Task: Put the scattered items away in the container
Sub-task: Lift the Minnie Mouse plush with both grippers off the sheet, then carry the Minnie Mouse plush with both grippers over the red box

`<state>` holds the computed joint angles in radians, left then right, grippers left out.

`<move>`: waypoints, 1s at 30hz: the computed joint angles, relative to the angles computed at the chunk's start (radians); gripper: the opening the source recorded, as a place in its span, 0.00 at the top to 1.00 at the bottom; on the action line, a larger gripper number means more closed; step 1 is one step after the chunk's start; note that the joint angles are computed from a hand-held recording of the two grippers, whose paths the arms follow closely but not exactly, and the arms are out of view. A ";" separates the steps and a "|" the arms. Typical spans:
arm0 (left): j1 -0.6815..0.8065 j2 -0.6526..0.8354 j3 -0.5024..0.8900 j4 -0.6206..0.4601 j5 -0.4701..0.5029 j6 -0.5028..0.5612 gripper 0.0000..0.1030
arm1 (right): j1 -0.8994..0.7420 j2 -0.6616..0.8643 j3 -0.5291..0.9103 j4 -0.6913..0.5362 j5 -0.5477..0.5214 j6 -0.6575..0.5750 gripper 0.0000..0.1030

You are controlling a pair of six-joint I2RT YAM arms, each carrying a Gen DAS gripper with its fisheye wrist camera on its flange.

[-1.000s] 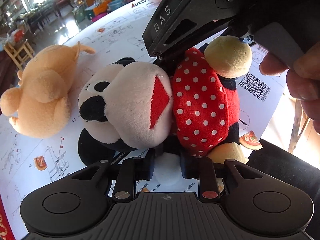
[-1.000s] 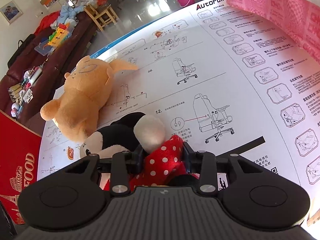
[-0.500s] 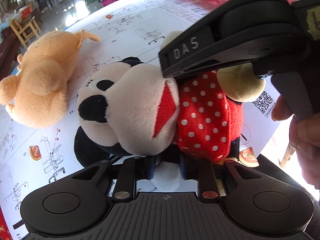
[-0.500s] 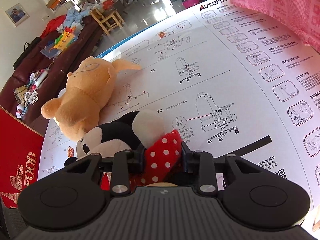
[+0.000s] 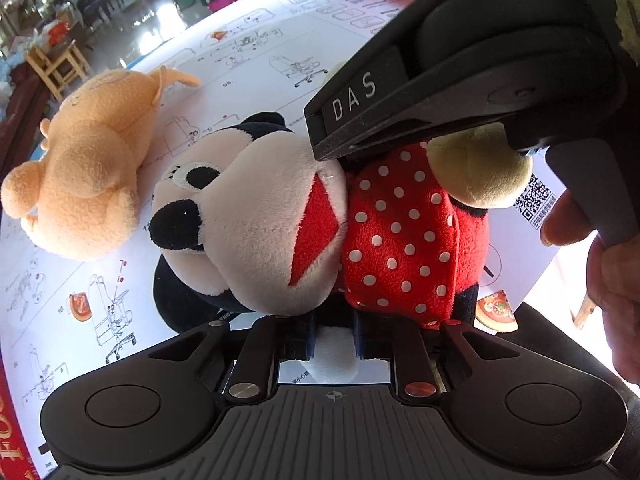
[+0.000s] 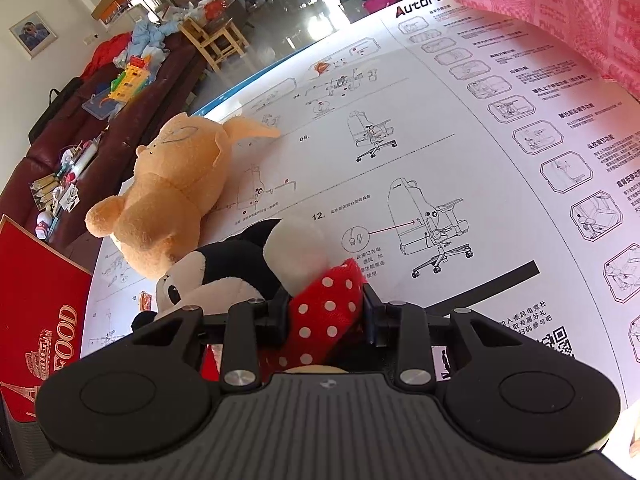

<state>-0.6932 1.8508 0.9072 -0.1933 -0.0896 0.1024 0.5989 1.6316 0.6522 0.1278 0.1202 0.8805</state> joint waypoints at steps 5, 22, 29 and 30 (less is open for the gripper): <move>-0.052 -0.064 -0.092 0.047 -0.066 0.000 0.86 | 0.023 -0.070 -0.044 -0.026 0.004 0.023 0.72; -0.103 -0.244 -0.267 0.075 -0.168 0.013 0.86 | 0.100 -0.175 -0.120 -0.051 0.014 0.098 0.76; -0.063 -0.250 -0.249 0.080 -0.157 0.031 0.86 | 0.123 -0.210 -0.115 -0.098 0.038 0.124 0.76; -0.057 -0.260 -0.251 0.076 -0.153 0.031 0.86 | 0.129 -0.216 -0.111 -0.106 0.044 0.126 0.76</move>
<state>-0.7499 1.5904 0.6567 -0.1173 -0.2424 0.1339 0.7279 1.4156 0.5416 0.0217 0.1641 1.0068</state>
